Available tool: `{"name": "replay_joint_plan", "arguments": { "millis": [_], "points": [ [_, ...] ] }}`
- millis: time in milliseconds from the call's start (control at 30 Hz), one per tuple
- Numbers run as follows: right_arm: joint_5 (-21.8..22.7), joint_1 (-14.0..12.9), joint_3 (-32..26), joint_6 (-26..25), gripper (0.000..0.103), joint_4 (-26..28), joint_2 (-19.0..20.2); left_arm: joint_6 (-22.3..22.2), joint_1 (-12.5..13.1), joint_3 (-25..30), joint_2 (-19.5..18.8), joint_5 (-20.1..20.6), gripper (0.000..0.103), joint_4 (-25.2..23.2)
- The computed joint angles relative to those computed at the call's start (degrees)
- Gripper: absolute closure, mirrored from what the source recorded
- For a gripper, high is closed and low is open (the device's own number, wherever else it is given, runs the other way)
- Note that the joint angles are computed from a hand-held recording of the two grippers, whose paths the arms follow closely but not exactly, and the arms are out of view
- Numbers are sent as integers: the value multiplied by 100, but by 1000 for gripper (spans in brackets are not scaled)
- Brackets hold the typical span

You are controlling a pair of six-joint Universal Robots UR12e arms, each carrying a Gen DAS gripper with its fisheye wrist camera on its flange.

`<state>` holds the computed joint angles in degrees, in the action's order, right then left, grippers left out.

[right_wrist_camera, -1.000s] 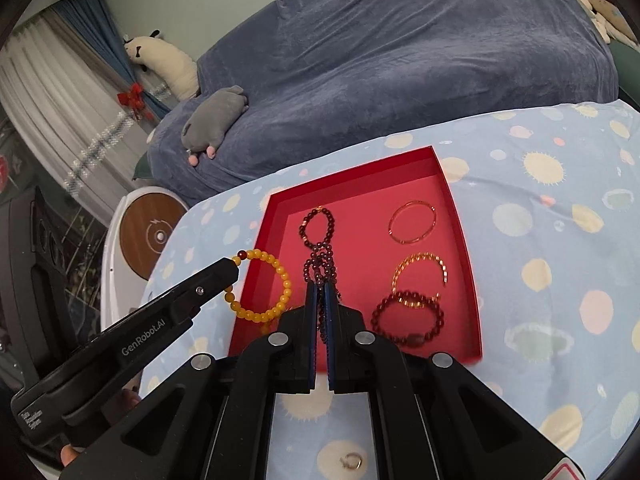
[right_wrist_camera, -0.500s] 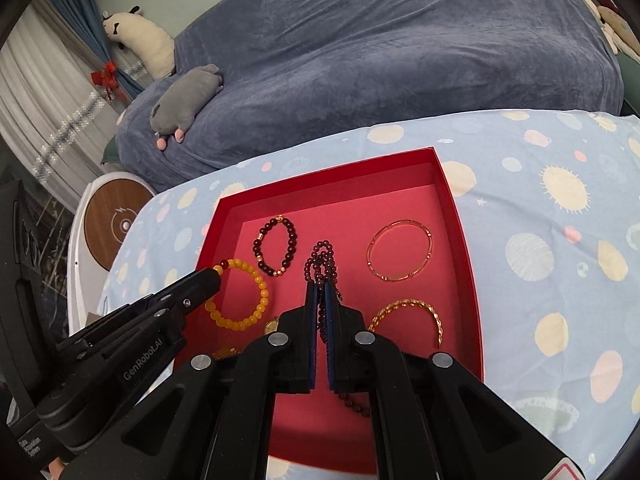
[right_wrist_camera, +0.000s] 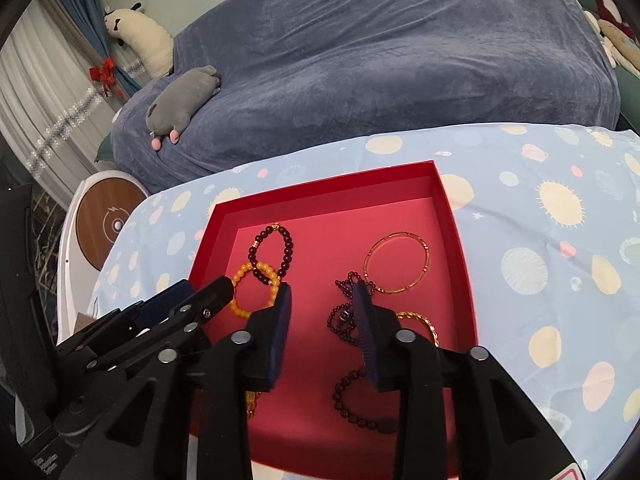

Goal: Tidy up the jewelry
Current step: 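Carry both bracelets into the red box and open both tools, then withdraw both tools from the box toward the two gold hoop earrings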

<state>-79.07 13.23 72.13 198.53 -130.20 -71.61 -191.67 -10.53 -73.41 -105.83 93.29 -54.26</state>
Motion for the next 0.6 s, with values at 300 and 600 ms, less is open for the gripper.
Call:
{"name": "replay_joint_plan", "arguments": {
  "millis": [300, 600],
  "points": [
    [-274, 42, 557, 5, 66, -352, -514, -16, -25, -346, 348, -2, 58, 113],
    [-430, 108, 1143, 33, 64, -493, -1031, 12, -97, -822, 793, -48, 58, 171]
  ]
}}
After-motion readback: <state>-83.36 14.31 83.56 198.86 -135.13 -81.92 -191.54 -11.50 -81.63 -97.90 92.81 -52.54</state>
